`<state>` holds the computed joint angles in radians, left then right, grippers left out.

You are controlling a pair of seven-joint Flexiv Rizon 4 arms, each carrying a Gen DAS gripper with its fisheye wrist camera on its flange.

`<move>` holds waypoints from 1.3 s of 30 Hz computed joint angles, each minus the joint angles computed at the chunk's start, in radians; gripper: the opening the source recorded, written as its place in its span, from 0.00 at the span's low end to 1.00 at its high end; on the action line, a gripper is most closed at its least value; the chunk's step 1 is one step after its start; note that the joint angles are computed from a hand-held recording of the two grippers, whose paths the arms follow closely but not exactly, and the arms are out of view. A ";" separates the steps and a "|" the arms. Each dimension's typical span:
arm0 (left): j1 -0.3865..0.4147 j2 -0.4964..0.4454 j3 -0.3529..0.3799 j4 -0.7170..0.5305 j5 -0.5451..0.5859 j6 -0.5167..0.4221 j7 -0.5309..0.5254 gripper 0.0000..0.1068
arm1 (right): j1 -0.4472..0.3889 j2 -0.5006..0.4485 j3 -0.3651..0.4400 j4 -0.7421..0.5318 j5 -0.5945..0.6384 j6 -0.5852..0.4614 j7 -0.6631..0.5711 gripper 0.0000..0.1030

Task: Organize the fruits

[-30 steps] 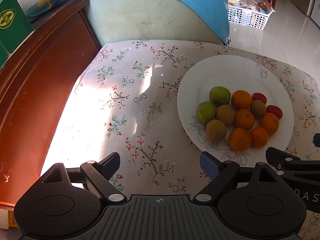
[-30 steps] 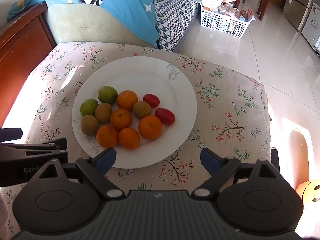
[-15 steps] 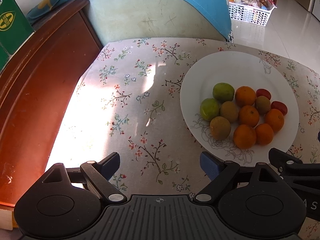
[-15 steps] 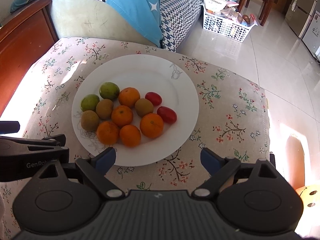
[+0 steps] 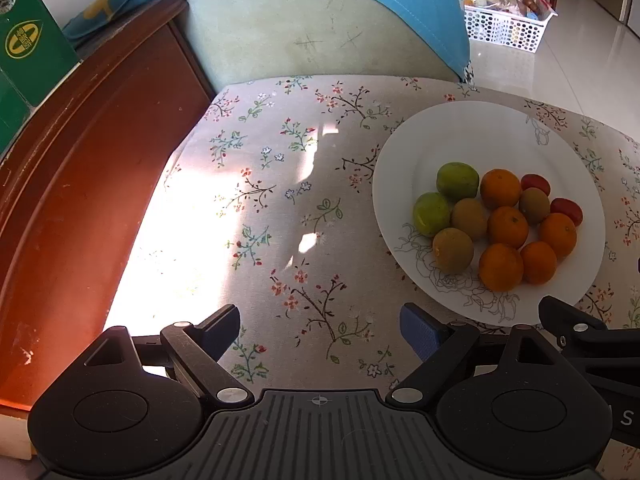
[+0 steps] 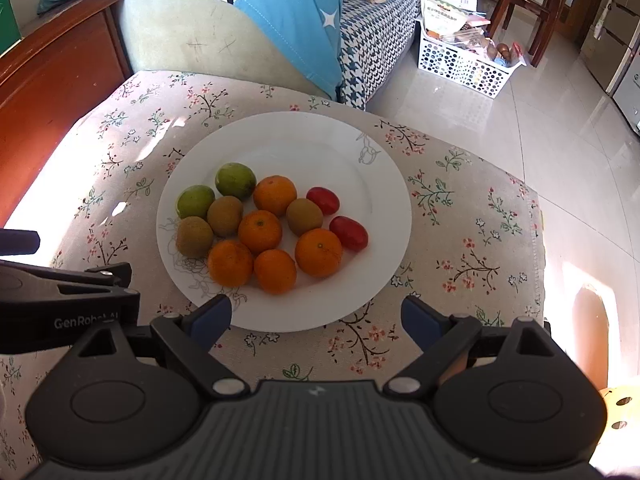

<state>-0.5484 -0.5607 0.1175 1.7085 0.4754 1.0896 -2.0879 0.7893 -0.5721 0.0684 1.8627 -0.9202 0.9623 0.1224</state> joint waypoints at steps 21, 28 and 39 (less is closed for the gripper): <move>-0.003 0.021 0.003 0.015 0.034 -0.021 -0.026 0.83 | 0.001 0.000 -0.008 0.013 -0.064 0.034 0.023 0.89; 0.001 0.040 0.002 0.043 0.050 -0.025 -0.051 0.83 | 0.008 -0.010 -0.004 0.003 -0.065 0.042 -0.007 0.89; 0.029 0.078 -0.007 0.110 0.059 -0.013 -0.071 0.83 | 0.029 -0.031 -0.007 -0.016 -0.068 0.067 -0.062 0.89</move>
<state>-0.5195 -0.4826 0.1109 1.8187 0.5347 1.0764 -2.1586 0.8188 -0.6036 0.0618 1.8465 -0.9878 1.0293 0.0606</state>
